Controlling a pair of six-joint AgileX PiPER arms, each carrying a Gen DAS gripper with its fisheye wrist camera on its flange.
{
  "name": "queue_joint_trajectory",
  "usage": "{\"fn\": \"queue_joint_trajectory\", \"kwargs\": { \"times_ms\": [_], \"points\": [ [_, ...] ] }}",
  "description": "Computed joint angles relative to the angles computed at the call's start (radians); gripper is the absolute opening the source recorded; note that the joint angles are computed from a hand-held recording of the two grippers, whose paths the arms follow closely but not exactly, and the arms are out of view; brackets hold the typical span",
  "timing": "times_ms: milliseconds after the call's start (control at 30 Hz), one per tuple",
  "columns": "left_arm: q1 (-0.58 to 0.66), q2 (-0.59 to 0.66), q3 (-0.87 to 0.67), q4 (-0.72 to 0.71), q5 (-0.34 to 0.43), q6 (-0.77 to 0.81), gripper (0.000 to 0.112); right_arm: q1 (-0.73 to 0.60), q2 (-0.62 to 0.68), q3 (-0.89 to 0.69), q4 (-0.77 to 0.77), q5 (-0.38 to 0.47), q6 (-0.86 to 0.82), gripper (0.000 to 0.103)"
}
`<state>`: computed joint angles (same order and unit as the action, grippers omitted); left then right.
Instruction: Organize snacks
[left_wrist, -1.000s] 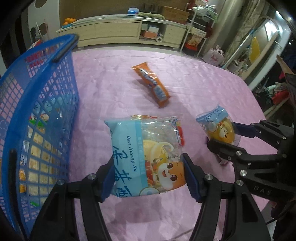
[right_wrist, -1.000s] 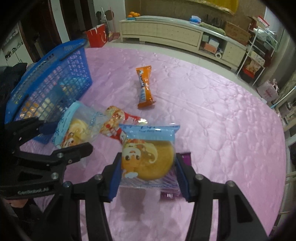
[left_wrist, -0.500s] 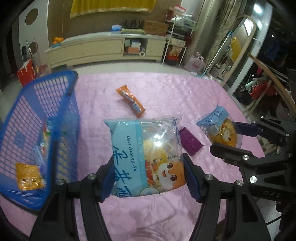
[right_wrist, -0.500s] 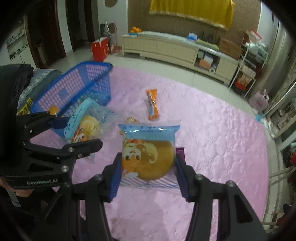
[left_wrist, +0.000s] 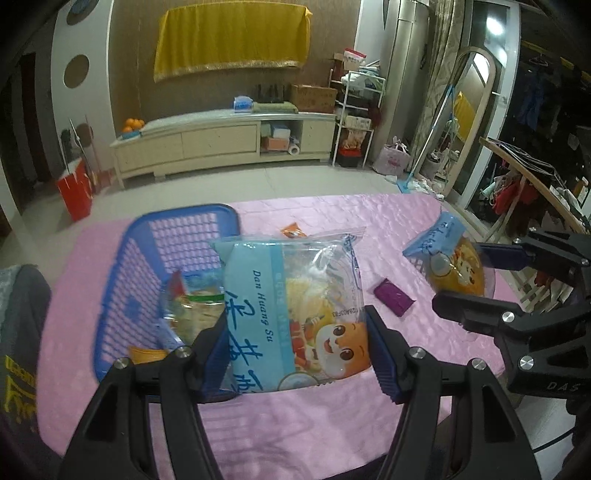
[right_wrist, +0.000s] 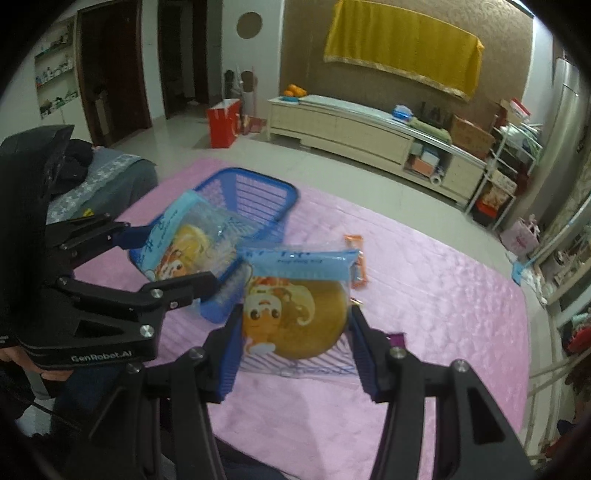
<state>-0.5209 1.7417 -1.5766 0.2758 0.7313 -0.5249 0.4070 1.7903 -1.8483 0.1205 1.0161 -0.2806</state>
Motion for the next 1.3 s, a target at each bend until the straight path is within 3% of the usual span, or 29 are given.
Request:
{"fn": "queue_joint_trajectory", "kwargs": {
  "times_ms": [267,533,800,1100,1200,1300],
  "points": [
    [0.124,-0.088,0.121,-0.049,-0.048,0.111,0.063,0.096,0.070,-0.030,-0.011,-0.075,0.109,0.058],
    [0.256,-0.079,0.157,-0.157,-0.079,0.273,0.063,0.162,0.221,-0.172,-0.018,-0.048,0.136,0.058],
    [0.348,0.023,0.120,-0.327,-0.090,0.443,0.063,0.170,0.357,-0.343,-0.011,0.020,0.161,0.058],
    [0.348,0.111,0.067,-0.302,-0.098,0.444,0.065,0.167,0.404,-0.405,-0.033,0.057,0.189,0.058],
    [0.356,0.131,0.042,-0.319,-0.067,0.452,0.066,0.170,0.406,-0.415,-0.038,0.064,0.195,0.058],
    [0.338,0.127,0.049,-0.237,-0.054,0.404,0.067,0.172,0.400,-0.420,-0.037,0.071,0.198,0.058]
  ]
}}
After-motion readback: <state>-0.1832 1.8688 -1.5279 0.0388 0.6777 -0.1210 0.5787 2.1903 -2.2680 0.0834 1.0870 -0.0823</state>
